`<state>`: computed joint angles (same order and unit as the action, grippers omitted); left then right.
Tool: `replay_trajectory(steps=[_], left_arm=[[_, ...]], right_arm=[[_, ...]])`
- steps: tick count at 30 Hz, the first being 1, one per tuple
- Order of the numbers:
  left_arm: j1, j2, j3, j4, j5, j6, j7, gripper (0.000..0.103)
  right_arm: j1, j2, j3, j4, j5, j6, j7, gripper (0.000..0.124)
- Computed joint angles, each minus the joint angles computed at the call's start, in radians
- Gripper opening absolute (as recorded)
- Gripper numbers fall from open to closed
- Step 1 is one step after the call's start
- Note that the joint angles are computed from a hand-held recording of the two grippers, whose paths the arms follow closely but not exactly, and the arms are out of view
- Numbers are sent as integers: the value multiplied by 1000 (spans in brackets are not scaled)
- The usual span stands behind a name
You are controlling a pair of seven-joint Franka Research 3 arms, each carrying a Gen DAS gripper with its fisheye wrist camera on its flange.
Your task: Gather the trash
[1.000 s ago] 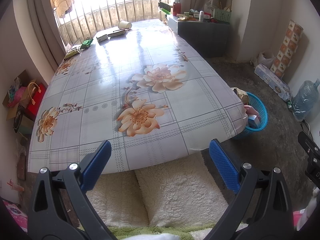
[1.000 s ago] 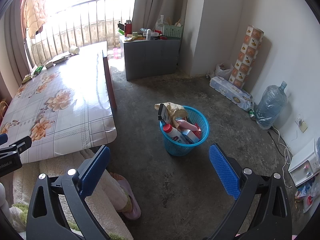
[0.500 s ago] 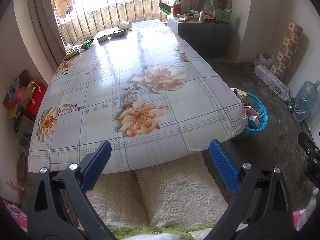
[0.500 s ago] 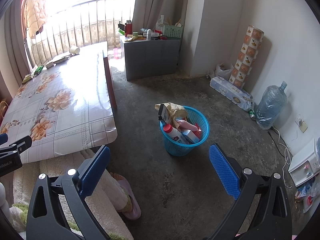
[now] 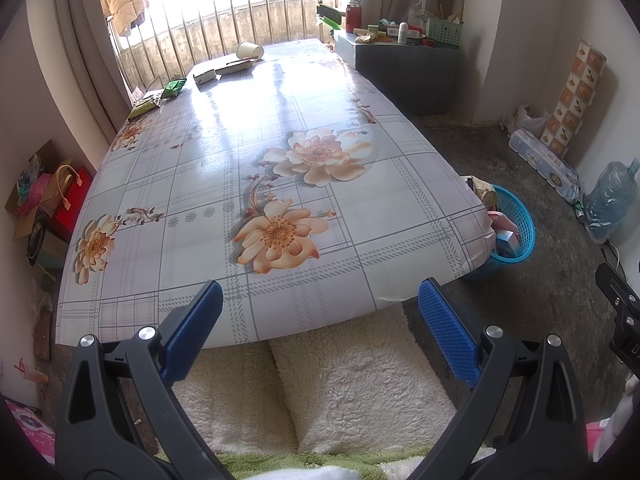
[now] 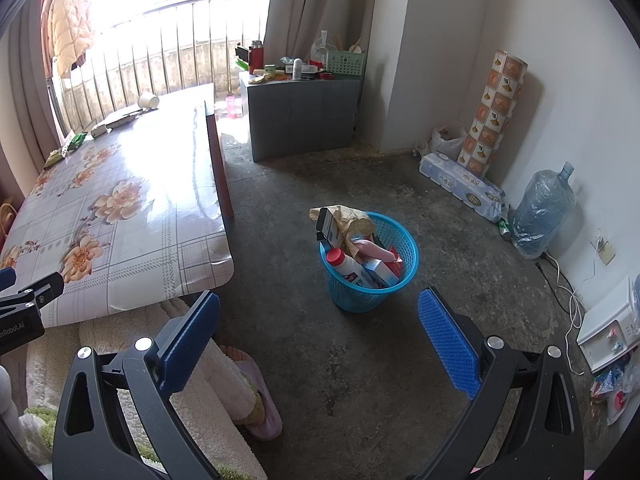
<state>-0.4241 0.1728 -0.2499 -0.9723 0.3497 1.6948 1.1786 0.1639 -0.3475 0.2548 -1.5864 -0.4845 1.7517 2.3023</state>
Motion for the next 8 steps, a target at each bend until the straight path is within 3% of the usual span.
replay_trajectory(steps=[8], left_arm=[[-7,13,-1,23,0,-15,-6,94]], right_arm=[[0,1,1,0,-2,-1,3,96]])
